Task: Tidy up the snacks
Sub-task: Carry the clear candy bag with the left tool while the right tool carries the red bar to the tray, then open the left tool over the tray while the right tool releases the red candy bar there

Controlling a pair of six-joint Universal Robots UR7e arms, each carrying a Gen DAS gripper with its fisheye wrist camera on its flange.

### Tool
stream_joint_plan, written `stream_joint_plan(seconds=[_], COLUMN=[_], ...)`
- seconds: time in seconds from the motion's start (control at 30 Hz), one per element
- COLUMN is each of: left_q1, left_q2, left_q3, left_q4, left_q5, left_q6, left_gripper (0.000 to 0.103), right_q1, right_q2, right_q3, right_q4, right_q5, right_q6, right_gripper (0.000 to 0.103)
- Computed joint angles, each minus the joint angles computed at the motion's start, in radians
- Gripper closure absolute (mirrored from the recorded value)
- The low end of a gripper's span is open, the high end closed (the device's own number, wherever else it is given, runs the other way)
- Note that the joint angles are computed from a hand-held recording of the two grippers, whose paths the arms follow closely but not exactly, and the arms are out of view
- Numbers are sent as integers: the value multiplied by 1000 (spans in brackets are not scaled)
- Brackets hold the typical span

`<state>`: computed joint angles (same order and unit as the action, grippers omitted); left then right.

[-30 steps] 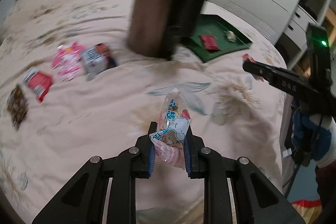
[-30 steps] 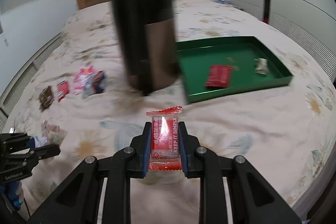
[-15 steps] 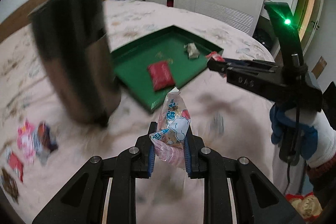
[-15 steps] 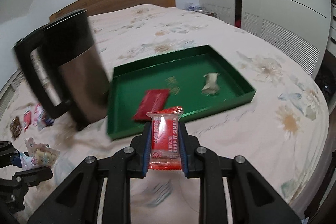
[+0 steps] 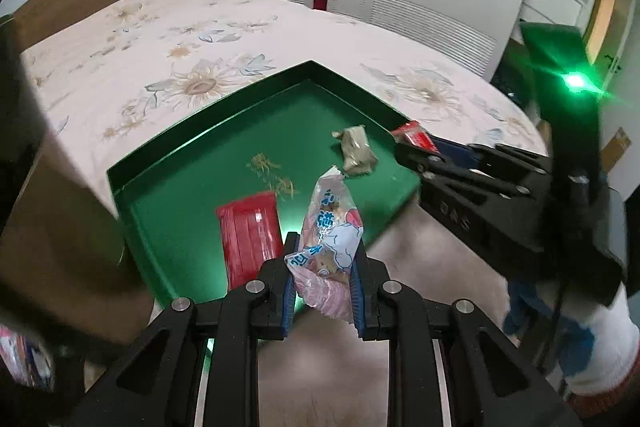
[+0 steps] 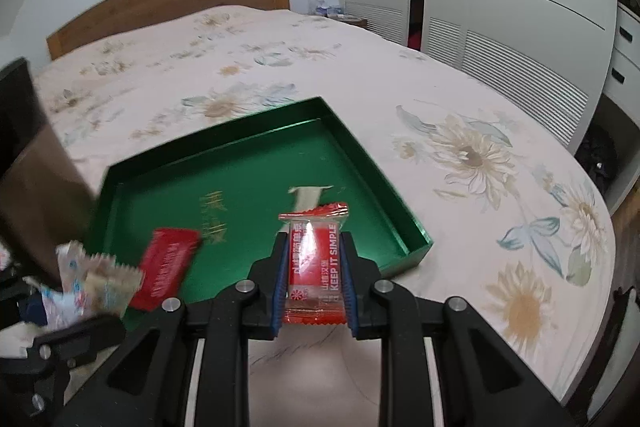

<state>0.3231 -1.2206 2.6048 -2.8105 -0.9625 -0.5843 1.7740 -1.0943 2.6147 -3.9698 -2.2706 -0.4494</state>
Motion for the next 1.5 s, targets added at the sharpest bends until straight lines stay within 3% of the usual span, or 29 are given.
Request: stream_joint_plan(seconds=[0.33,0.8,0.97,1.03,1.1,1.2,1.5], left_q1=[111,127,114,106,92,79,26], left_q2=[198,269,268,262,253,228,92], left_q3=[-74,-70,-67,-63,-58,-53,-18], left_q4=[-106,-165,-154,-156,-154,-141,-24], left_q5=[37,60,64,70,83,94,91], left_q6=[51,76,69,71,69,63,-3], left_gripper=[84,83,79,72,62,56,52], right_q1=[-79,-105,-102,-102,-100,-96,-37], right_q2=[82,148,154,153,154,146,76], right_q3=[-59,-64,-66,-65,-67,-65,-48], right_q4=[-50,-140,-145,-145,-141,-134,-73], right_q5=[16,28,22,23,18,11,-16], right_q6=[-58,-104,-108,-106,-104,-96,-74], right_gripper=[72,71,71,70,66,54,44])
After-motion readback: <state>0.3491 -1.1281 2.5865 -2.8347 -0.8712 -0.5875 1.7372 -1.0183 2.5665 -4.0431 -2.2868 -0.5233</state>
